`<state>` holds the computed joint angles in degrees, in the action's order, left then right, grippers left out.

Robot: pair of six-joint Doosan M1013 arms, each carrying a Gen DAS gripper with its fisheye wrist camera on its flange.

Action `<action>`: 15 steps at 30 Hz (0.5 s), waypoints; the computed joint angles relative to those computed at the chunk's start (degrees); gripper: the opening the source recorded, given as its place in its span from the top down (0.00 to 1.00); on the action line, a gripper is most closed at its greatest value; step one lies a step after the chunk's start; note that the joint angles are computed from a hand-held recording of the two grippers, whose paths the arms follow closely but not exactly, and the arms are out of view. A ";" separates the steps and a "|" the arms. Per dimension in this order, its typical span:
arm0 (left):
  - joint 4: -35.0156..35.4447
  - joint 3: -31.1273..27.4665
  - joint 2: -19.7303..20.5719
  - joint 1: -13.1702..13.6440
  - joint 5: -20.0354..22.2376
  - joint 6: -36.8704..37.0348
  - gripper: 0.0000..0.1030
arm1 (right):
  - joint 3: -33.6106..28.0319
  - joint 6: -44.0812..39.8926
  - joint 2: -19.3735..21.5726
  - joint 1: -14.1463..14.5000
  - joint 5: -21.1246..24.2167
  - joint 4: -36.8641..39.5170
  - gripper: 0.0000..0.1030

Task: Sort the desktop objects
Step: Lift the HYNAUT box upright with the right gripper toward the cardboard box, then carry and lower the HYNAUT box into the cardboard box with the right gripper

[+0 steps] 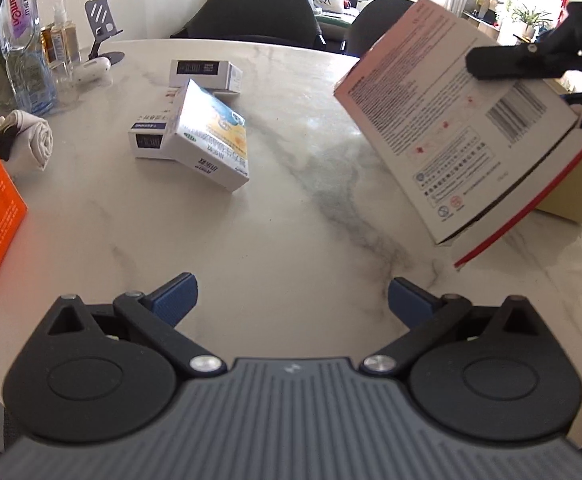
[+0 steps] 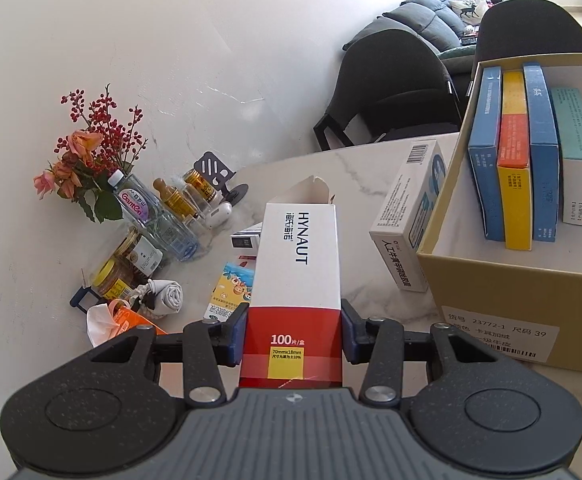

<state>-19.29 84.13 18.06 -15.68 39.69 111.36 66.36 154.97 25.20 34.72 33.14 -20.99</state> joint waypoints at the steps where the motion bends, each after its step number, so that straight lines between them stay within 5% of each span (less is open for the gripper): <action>1: 0.96 -0.02 0.00 -0.15 -0.13 -0.95 0.00 | 0.18 0.41 -0.19 0.00 -0.25 -0.45 0.54; 15: -0.54 -1.74 0.36 -0.79 -1.40 -5.02 0.00 | 3.84 12.47 -6.06 -0.37 -0.56 -16.22 0.54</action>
